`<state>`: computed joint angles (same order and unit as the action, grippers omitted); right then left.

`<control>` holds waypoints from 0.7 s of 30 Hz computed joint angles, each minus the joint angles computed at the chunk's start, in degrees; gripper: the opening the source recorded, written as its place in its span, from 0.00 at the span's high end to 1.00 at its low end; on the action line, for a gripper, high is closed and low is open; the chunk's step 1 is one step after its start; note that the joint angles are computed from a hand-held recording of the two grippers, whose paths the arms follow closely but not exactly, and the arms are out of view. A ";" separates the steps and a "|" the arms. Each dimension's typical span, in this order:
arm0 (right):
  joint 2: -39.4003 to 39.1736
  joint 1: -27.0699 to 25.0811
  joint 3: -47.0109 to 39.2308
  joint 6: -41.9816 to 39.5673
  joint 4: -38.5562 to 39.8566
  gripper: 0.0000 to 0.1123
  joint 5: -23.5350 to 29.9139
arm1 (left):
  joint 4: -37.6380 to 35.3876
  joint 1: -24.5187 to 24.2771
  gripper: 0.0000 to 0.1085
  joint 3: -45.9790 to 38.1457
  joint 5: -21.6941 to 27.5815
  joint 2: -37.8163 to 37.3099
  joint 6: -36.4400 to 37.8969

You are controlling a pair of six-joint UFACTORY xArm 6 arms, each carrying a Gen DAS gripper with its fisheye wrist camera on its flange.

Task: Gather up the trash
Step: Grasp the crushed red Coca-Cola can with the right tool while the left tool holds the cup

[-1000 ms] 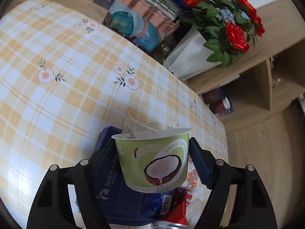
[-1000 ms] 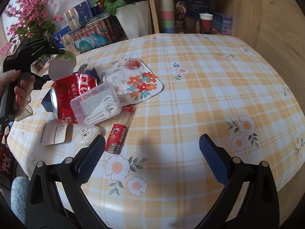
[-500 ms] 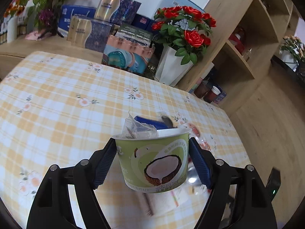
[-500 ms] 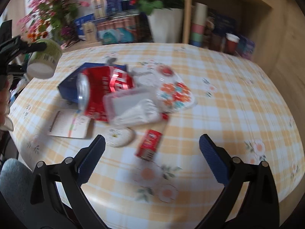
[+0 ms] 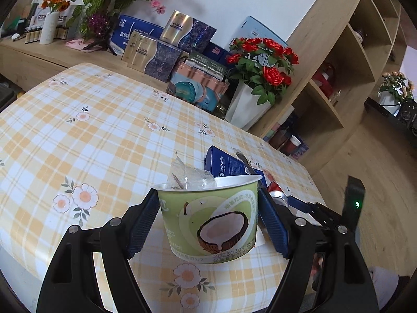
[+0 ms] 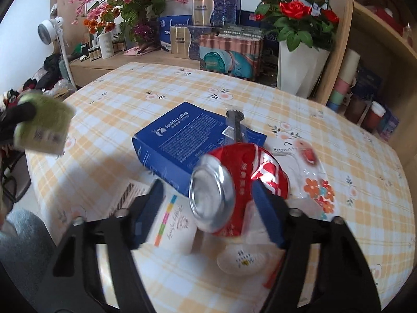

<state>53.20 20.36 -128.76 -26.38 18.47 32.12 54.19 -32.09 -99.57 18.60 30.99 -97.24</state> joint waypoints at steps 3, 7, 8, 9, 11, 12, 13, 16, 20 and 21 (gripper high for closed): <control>3.24 -0.86 -5.67 2.82 1.92 0.53 4.26 | 5.43 -0.45 0.31 1.69 -0.95 -1.15 -5.19; 4.25 -1.31 -7.19 2.64 3.47 0.66 6.57 | 8.36 -0.61 0.31 2.74 -2.36 -1.52 -8.91; 3.68 -1.42 -6.30 2.30 4.13 0.75 6.47 | 8.81 -0.62 0.31 3.07 -2.76 -1.65 -9.75; 3.43 -1.54 -5.98 1.97 5.02 0.78 6.55 | 9.29 -0.65 0.31 3.37 -3.01 -1.81 -10.48; 3.30 -2.04 -6.29 0.36 8.99 0.78 7.55 | 10.48 -0.78 0.31 3.81 -3.15 -2.15 -11.74; 2.93 -2.19 -5.87 -0.55 10.63 0.79 7.28 | 10.90 -0.94 0.31 3.94 -2.94 -2.30 -12.04; 2.64 -2.39 -5.73 -2.12 13.27 0.79 7.13 | 11.30 -1.13 0.31 4.09 -2.60 -2.51 -12.22; 2.52 -2.99 -6.53 -5.16 18.95 0.79 7.20 | 13.21 -1.70 0.31 4.34 -1.62 -3.14 -13.32; 1.04 -3.68 -5.87 -8.98 27.76 0.79 6.05 | 12.67 -2.43 0.31 4.02 -0.57 -3.48 -11.74; 0.88 -3.73 -6.03 -8.82 28.18 0.79 5.88 | 12.59 -2.60 0.31 3.91 -0.39 -3.59 -11.42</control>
<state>54.08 16.63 -134.78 -35.21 46.65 38.00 66.78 -34.68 -95.65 18.21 27.40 -108.65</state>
